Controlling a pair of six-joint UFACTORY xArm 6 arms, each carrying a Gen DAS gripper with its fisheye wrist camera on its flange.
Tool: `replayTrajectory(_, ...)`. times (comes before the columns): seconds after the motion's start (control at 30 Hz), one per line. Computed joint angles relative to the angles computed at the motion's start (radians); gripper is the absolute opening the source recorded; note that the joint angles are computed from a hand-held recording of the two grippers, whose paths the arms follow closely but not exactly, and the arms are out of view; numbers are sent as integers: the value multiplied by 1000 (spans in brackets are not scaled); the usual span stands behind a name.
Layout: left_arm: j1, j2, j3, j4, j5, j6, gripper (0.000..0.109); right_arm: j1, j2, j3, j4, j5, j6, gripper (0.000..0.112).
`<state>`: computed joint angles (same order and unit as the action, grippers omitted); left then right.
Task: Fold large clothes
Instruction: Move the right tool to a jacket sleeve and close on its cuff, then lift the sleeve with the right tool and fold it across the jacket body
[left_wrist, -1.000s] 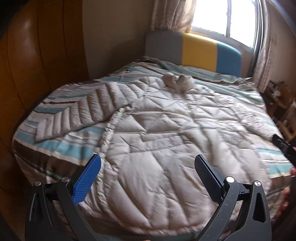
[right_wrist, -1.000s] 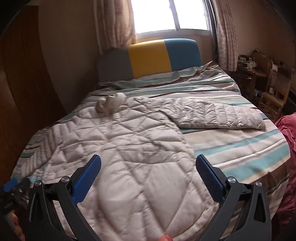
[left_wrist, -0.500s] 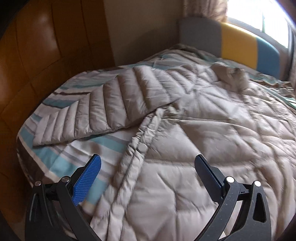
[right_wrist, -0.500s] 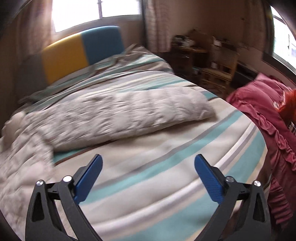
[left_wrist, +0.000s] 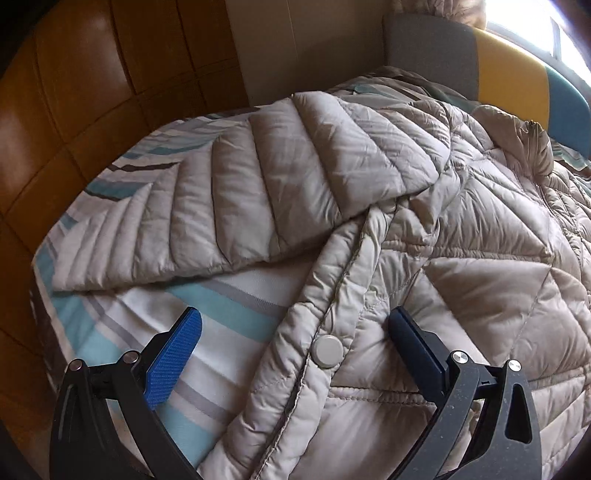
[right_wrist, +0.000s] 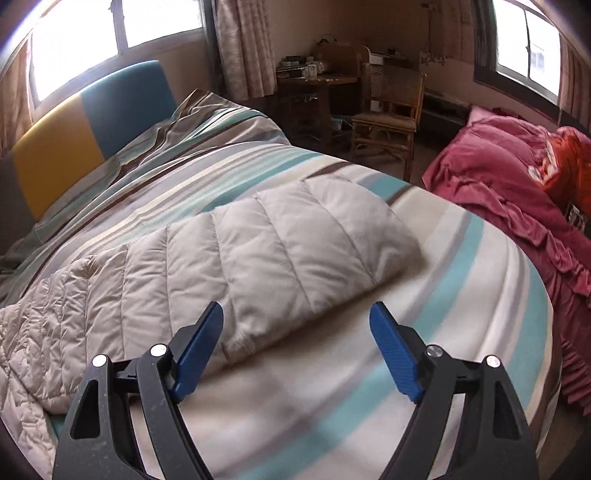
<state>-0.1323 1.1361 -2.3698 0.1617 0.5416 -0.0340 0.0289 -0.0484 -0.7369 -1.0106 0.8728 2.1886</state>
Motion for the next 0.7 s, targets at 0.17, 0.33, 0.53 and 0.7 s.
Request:
replayTrajectory(0.17, 0, 16, -16, -18, 12, 12, 100, -59, 66, -40, 33, -86, -93, 45)
replayTrajectory(0.33, -4, 80, -130, -44, 85, 40, 100, -48, 110, -96, 11, -57, -159, 13)
replayTrajectory(0.53, 4, 84, -130, -111, 78, 70, 100, 48, 154, -180, -49, 94, -213, 9)
replayTrajectory(0.7, 15, 126, -207, -183, 123, 109, 100, 162, 226, -300, -143, 188, -313, 9)
